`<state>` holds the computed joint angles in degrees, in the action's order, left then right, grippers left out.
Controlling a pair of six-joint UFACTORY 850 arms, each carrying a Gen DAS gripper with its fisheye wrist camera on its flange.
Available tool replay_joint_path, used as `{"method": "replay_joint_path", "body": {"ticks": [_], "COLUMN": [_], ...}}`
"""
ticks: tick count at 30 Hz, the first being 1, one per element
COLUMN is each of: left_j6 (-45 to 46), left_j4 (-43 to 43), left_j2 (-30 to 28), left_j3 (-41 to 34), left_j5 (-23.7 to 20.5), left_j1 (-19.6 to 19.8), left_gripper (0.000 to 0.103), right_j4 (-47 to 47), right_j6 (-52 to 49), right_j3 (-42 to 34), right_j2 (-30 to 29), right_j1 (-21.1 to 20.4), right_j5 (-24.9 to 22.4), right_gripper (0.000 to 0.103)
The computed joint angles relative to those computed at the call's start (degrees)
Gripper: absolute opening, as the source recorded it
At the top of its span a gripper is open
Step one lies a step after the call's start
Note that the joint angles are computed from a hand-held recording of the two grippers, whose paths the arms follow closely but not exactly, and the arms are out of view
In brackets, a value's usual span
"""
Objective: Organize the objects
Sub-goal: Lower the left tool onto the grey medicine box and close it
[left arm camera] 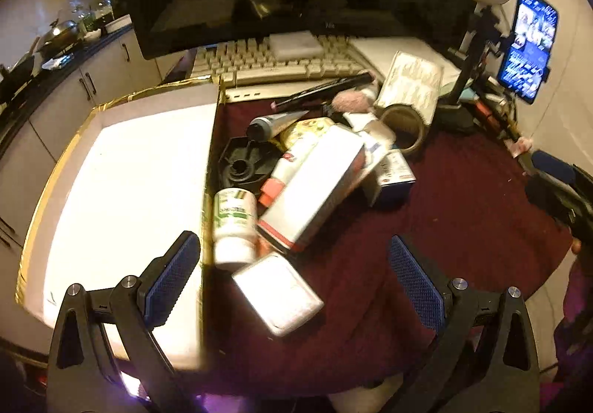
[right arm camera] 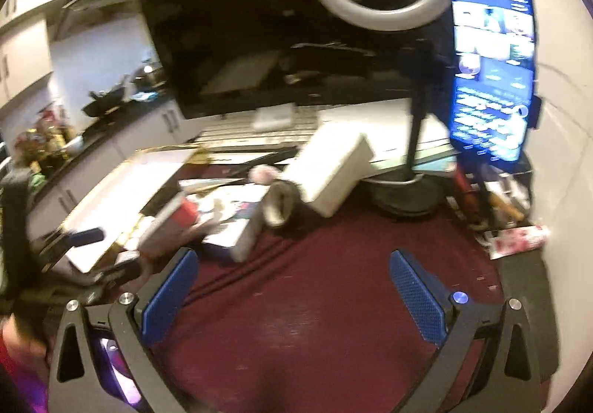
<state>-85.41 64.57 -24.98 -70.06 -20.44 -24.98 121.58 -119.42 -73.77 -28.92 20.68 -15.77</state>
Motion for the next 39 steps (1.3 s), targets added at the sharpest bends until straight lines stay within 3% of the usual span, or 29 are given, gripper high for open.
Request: {"method": "replay_joint_path", "body": {"ticks": [3,5,9,17,25,28,30,33,39], "left_j6": [1.6,3.5,17.2,20.0,28.3,35.7,43.2,44.0,39.2], "left_j4": [1.0,1.9,-6.4,-5.5,-13.6,-21.7,-29.5,-30.6,-29.3], "left_j2": [-0.1,-0.1,-2.5,-5.2,-6.6,-6.7,-7.5,-7.9,-6.9], "left_j3": [-0.4,-0.6,-4.0,-6.9,-8.2,-8.2,-8.9,-9.0,-7.5], "left_j5": [0.4,1.7,1.1,1.6,4.7,6.6,6.1,5.9,8.7], "left_j1": [0.4,0.6,1.0,2.3,3.1,3.7,3.9,3.6,3.2], "left_gripper": [0.102,0.102,0.102,0.102,0.100,0.080,0.060,0.044,0.035], "right_j4": [-7.7,-8.3,-10.8,5.2,1.0,-3.1,-5.8,-7.6,-8.3], "right_j6": [8.8,9.4,12.9,-0.2,4.3,8.3,11.1,12.8,13.5], "right_j3": [-0.5,-0.5,-1.0,2.1,1.9,1.3,0.7,0.2,-0.1], "right_j2": [-0.3,-0.6,-1.6,0.6,0.4,-0.4,-1.0,-1.5,-1.9], "right_j1": [0.8,1.3,1.7,0.9,1.2,1.5,1.6,1.8,1.8], "right_j5": [-1.0,-1.0,-1.1,-0.8,0.0,-0.2,-0.6,-1.0,-1.6], "right_gripper": [0.103,0.103,0.103,0.103,0.103,0.103,0.103,0.103,0.103]}}
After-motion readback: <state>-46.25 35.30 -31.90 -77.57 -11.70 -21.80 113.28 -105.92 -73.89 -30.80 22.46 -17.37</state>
